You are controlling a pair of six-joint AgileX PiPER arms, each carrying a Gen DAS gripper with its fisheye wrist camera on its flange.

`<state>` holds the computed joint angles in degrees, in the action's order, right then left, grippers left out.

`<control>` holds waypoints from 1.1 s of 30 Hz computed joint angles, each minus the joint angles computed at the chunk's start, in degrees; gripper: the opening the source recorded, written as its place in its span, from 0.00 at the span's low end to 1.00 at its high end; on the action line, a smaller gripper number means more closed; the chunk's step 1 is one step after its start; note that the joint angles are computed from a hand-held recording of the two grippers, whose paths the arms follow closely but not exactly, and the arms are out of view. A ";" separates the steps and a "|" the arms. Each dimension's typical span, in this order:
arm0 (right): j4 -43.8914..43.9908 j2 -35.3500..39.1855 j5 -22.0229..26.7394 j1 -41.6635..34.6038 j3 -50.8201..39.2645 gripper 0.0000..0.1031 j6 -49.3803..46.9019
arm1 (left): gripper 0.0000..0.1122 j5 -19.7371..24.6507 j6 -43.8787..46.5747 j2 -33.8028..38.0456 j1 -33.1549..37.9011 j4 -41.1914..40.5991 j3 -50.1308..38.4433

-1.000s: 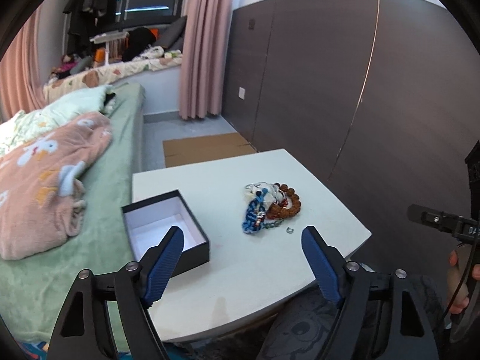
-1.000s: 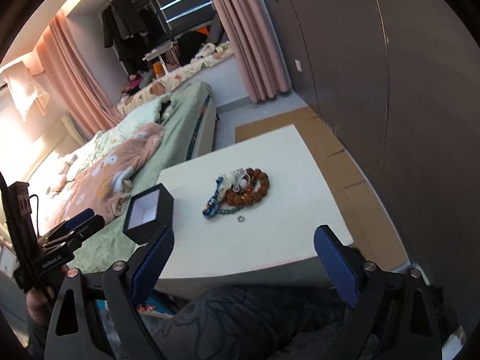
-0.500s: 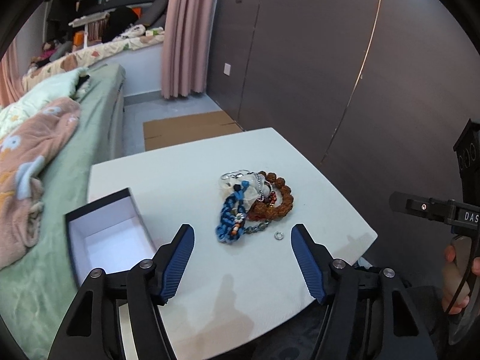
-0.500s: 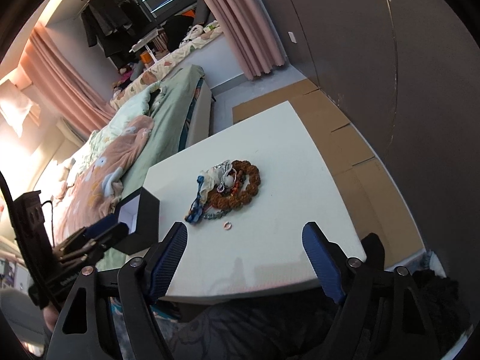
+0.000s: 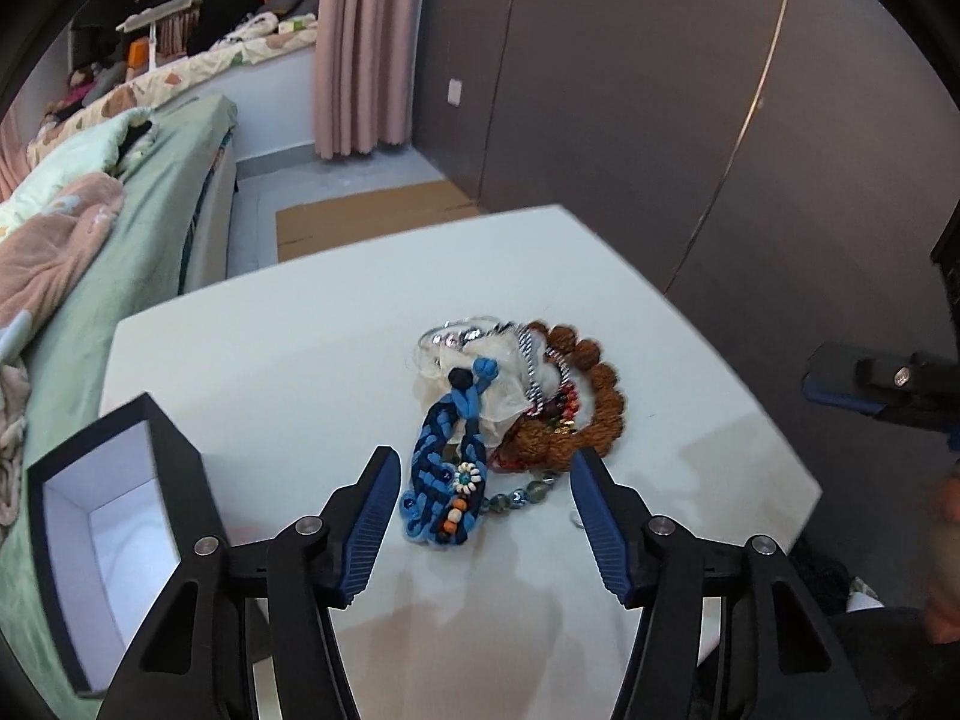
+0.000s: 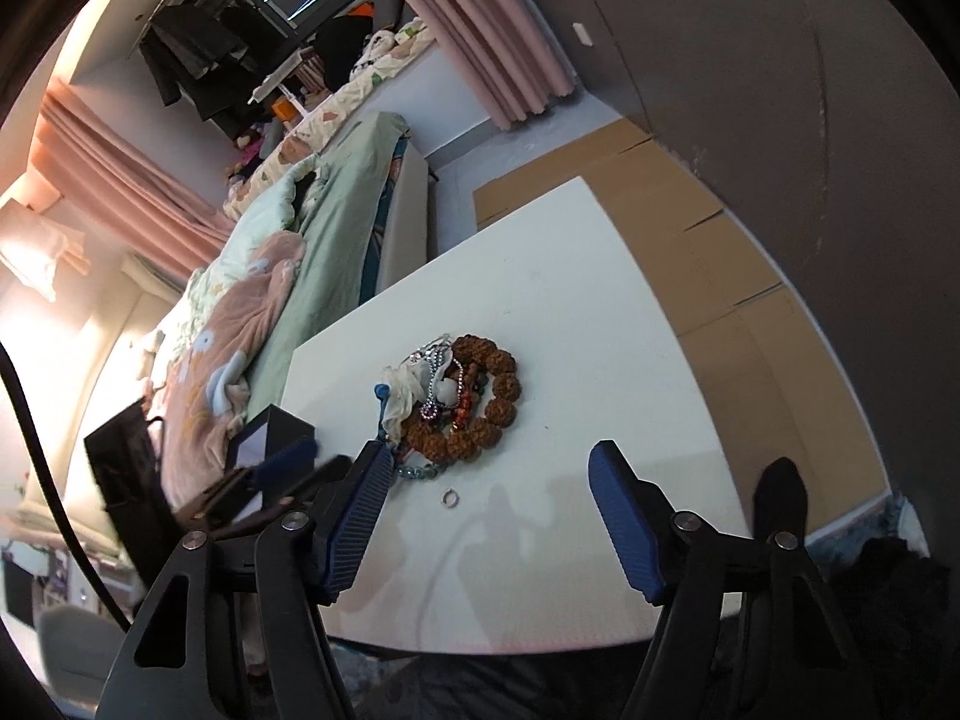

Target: Organize jewelry

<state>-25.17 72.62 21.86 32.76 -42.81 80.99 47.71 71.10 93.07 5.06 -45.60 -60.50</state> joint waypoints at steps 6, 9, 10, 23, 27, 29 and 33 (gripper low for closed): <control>24.73 6.18 -3.90 -6.19 -4.65 0.58 -29.05 | 0.09 -2.77 -5.49 3.84 -1.79 3.84 -1.47; 39.12 10.33 -3.51 -7.97 -8.58 0.52 -45.21 | 0.09 0.57 -4.48 3.66 0.68 1.56 -2.62; 42.85 11.86 -3.02 -8.36 -10.08 0.49 -49.21 | 0.09 1.11 -4.27 3.24 1.24 1.30 -2.80; 51.91 25.32 3.34 -7.54 -24.97 0.37 -60.53 | 0.08 10.06 -4.89 1.16 9.21 -0.99 -8.83; 43.76 28.53 6.14 -6.52 -29.77 0.36 -53.66 | 0.08 11.86 -4.53 0.85 11.62 -1.59 -10.62; 41.92 29.82 7.36 -6.47 -31.41 0.36 -51.86 | 0.08 12.32 -3.97 0.72 12.90 -1.86 -11.05; 38.50 33.00 10.57 -6.29 -35.48 0.36 -49.30 | 0.08 13.18 -3.62 1.18 15.12 -1.93 -12.48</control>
<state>13.34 105.62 32.44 26.47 -78.29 31.69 60.88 67.48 94.25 20.19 -47.53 -72.98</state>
